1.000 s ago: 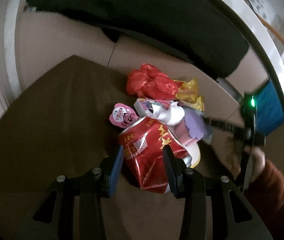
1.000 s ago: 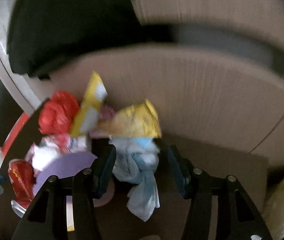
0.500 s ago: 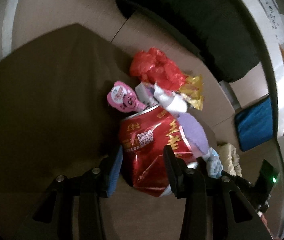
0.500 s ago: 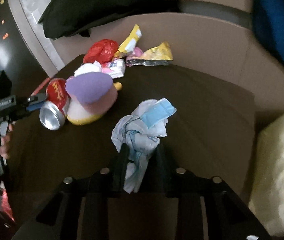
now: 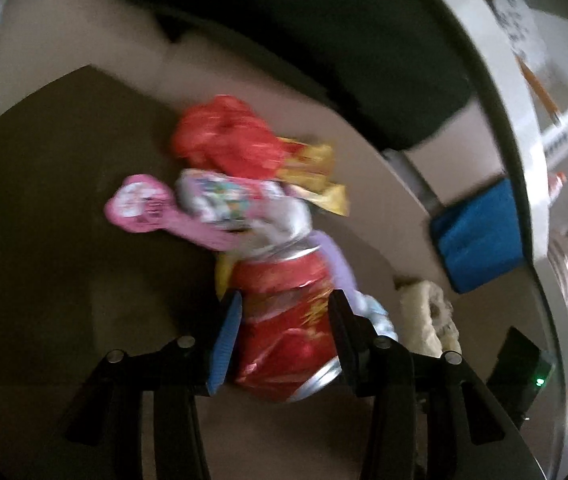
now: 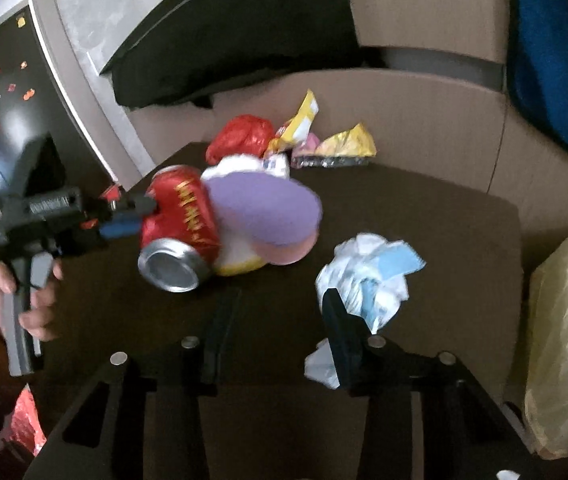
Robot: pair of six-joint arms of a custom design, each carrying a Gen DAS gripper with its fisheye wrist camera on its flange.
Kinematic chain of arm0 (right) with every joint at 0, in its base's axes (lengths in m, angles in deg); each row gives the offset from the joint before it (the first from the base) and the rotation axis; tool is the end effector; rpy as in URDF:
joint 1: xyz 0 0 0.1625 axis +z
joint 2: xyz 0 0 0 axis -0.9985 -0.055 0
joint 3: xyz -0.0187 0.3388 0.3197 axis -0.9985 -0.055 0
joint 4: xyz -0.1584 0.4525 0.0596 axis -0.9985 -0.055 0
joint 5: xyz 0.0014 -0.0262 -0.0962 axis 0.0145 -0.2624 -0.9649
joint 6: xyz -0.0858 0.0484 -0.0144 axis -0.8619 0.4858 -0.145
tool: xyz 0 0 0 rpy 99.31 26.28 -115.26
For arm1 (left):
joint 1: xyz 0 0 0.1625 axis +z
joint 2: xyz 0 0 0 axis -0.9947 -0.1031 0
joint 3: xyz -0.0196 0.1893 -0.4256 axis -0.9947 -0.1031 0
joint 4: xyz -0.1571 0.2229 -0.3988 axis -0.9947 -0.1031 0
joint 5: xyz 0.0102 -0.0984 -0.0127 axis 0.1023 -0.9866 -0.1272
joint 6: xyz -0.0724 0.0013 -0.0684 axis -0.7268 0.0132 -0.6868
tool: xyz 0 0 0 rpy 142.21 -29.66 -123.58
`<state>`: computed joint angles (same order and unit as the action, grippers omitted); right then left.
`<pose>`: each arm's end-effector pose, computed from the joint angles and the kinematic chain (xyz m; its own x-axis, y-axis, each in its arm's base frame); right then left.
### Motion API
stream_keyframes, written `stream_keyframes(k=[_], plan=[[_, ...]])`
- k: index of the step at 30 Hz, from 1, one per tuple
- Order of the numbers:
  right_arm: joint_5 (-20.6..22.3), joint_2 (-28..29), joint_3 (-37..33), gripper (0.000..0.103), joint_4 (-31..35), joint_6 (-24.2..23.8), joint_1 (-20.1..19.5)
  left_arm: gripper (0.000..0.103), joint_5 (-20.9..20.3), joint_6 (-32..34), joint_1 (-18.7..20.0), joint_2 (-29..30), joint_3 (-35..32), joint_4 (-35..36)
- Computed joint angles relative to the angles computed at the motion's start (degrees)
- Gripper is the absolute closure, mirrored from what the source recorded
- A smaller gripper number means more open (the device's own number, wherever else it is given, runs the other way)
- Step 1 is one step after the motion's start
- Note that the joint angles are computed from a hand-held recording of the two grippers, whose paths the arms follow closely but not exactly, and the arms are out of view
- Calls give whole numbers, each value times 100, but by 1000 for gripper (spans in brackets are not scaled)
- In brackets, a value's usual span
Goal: Collect trash
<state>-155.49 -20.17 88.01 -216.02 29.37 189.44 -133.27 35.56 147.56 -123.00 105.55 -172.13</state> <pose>0.2025 -0.5365 0.1816 -0.8649 0.0407 0.5003 -0.3146 0.7326 -0.6035 -0.2033 -0.7079 0.1785 -0.9066 0.4221 -0.0017 0.4043 0.8672 -0.2906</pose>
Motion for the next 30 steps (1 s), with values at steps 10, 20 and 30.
stream_keyframes(k=[10, 20, 30], plan=[[-196, -224, 429, 64, -228, 102, -60, 58, 1649, 785, -690, -100, 493, -420], [-430, -281, 598, 55, -769, -135, -2, 58, 2089, 1275, -826, -293, 811, -880], [-506, -284, 689, 53, -986, 159, -228, 58, 3878, 1795, -1221, -47, 1273, -2772]])
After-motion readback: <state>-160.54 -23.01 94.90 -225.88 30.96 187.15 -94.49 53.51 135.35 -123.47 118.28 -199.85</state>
